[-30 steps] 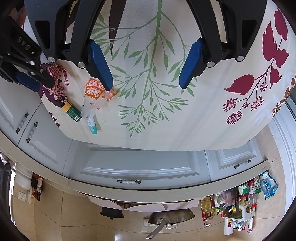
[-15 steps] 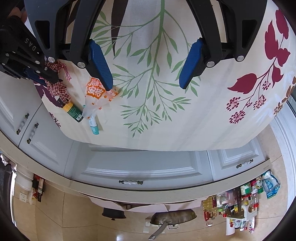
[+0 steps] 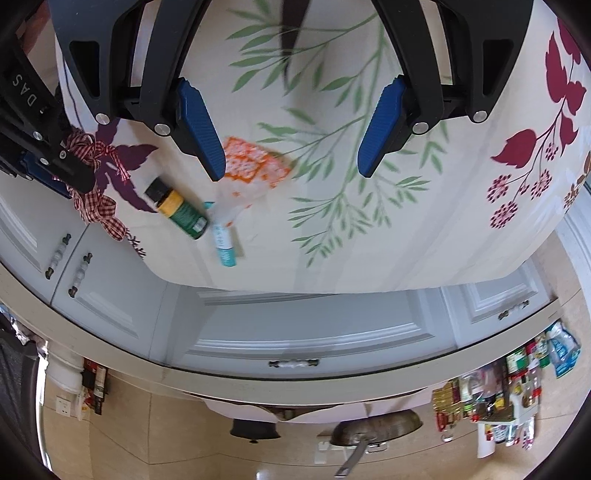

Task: Collect trash
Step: 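Lift the checkered ribbon with the right gripper while the left moves toward the orange wrapper, then grasp the orange-printed plastic wrapper with the left gripper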

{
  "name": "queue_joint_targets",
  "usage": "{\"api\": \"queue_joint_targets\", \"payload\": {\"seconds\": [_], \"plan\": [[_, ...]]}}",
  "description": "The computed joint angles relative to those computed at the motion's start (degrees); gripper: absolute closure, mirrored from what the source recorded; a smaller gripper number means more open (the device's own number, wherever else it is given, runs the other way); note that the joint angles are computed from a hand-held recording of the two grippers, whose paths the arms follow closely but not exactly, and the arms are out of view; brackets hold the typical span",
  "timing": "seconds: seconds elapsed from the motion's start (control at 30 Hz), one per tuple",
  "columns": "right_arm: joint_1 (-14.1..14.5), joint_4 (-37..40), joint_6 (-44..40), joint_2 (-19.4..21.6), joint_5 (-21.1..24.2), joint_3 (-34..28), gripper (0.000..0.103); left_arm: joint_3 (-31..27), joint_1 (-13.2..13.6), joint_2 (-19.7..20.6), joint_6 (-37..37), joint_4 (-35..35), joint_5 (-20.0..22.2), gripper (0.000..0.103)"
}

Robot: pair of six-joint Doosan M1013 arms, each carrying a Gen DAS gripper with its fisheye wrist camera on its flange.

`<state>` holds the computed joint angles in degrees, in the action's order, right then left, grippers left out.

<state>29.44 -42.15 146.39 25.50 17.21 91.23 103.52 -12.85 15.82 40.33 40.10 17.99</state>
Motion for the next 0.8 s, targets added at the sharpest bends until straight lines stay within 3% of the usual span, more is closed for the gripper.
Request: {"api": "queue_joint_targets", "payload": {"seconds": [0.3, 0.53, 0.73, 0.8], "plan": [[-1.6, -2.5, 3.6, -0.4, -1.6, 1.2, 0.080, -3.1, -1.4, 2.6, 1.2, 0.1, 2.1, 0.031], [-2.4, -0.5, 2.0, -0.2, -3.2, 1.4, 0.080, -5.7, -1.4, 4.8, 5.3, -4.4, 4.2, 0.031], [-2.7, 0.8, 1.3, 0.0, -3.5, 1.4, 0.080, -6.6, -1.0, 5.6, 12.6, -11.4, 4.9, 0.057], [-2.7, 1.4, 0.9, 0.0, -3.6, 1.4, 0.080, -6.6, -0.9, 5.6, 13.3, -12.3, 4.8, 0.061]]}}
